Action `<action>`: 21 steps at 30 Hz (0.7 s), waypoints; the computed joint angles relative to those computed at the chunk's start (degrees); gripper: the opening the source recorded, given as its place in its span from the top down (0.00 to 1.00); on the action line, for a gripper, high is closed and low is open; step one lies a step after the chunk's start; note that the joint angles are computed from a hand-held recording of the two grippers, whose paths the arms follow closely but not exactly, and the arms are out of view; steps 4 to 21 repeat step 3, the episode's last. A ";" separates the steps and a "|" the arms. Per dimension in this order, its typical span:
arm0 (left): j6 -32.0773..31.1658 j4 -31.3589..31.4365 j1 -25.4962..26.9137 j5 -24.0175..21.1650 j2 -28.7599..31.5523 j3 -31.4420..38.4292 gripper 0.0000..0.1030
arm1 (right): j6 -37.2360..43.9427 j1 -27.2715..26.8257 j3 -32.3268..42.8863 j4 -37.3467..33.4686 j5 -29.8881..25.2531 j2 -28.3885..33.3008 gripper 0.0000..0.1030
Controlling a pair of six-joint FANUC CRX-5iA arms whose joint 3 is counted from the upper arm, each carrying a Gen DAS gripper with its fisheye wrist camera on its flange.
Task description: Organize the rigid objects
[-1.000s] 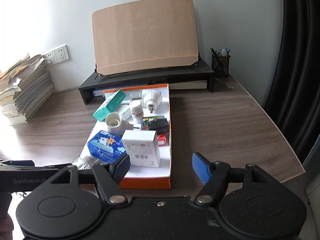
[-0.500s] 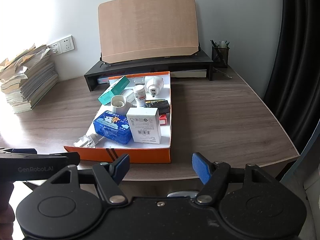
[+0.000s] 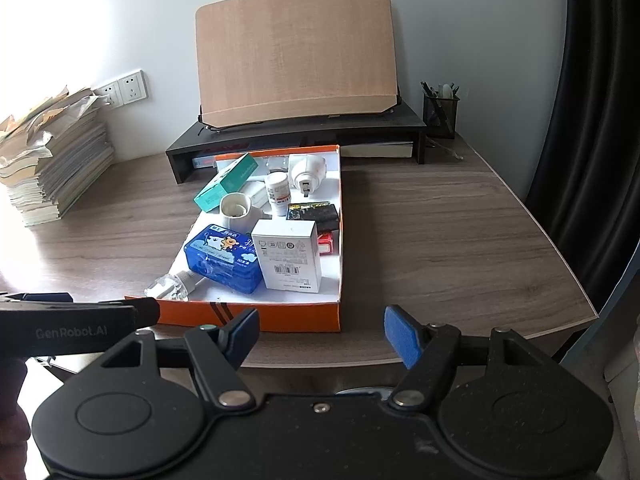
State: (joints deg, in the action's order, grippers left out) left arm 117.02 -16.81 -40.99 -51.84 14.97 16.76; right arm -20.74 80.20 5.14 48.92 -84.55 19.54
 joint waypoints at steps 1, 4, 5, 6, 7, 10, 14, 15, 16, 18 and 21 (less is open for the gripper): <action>0.26 -0.19 0.00 0.21 0.00 0.01 0.00 | 0.16 -0.05 0.10 0.09 -0.09 0.08 0.20; -0.13 0.21 0.25 0.53 0.10 0.04 0.00 | 0.43 -0.17 0.44 0.10 -0.33 0.28 0.20; -0.13 0.21 0.25 0.53 0.10 0.04 0.00 | 0.43 -0.17 0.44 0.10 -0.33 0.28 0.20; -0.13 0.21 0.25 0.53 0.10 0.04 0.00 | 0.43 -0.17 0.44 0.10 -0.33 0.28 0.20; -0.13 0.21 0.25 0.53 0.10 0.04 0.00 | 0.43 -0.17 0.44 0.10 -0.33 0.28 0.20; -0.13 0.21 0.25 0.53 0.10 0.04 0.00 | 0.43 -0.17 0.44 0.10 -0.33 0.28 0.20; -0.13 0.21 0.25 0.53 0.10 0.04 0.00 | 0.43 -0.17 0.44 0.10 -0.33 0.28 0.20; -0.13 0.21 0.25 0.53 0.10 0.04 0.00 | 0.43 -0.17 0.44 0.10 -0.33 0.28 0.20; -0.13 0.21 0.25 0.53 0.10 0.04 0.00 | 0.43 -0.17 0.44 0.10 -0.33 0.28 0.20; -0.13 0.21 0.25 0.53 0.10 0.04 0.00 | 0.43 -0.17 0.44 0.10 -0.33 0.28 0.20; -0.13 0.21 0.25 0.53 0.10 0.04 0.00 | 0.43 -0.17 0.44 0.10 -0.33 0.28 0.20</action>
